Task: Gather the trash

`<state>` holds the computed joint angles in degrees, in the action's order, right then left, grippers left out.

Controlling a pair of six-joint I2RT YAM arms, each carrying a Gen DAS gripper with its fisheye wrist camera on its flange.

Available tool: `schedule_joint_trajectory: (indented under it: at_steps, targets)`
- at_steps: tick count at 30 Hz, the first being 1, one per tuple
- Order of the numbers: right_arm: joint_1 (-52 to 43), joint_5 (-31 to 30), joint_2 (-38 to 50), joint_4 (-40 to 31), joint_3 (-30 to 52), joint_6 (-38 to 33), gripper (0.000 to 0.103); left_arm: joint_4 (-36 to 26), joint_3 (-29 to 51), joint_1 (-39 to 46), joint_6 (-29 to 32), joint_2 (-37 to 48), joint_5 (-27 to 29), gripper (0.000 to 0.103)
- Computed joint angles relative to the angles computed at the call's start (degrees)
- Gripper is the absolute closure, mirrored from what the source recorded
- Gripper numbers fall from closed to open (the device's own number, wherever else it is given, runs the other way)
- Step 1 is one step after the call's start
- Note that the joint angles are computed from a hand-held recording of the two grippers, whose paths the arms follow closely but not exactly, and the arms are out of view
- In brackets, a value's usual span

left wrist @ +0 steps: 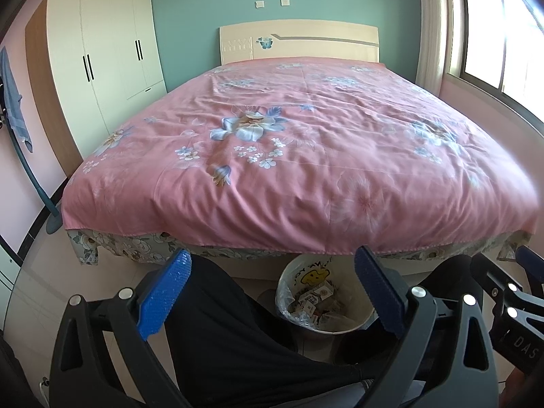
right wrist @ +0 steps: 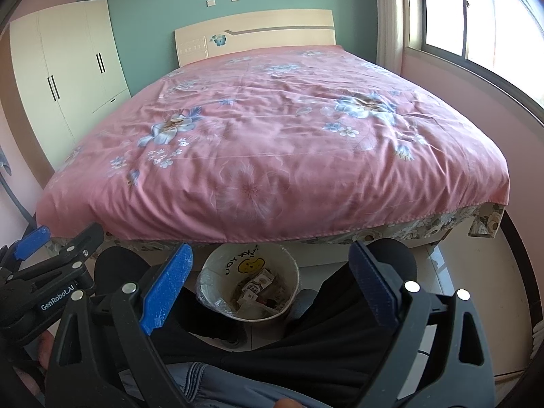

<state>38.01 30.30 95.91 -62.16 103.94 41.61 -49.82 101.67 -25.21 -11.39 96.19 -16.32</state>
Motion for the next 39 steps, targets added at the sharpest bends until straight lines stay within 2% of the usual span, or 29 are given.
schedule_joint_trajectory:
  at_steps: [39]
  targets:
    - [0.1, 0.1, 0.1, 0.2, 0.2, -0.4, 0.012, -0.1, -0.1, -0.1, 0.1, 0.1, 0.2, 0.005]
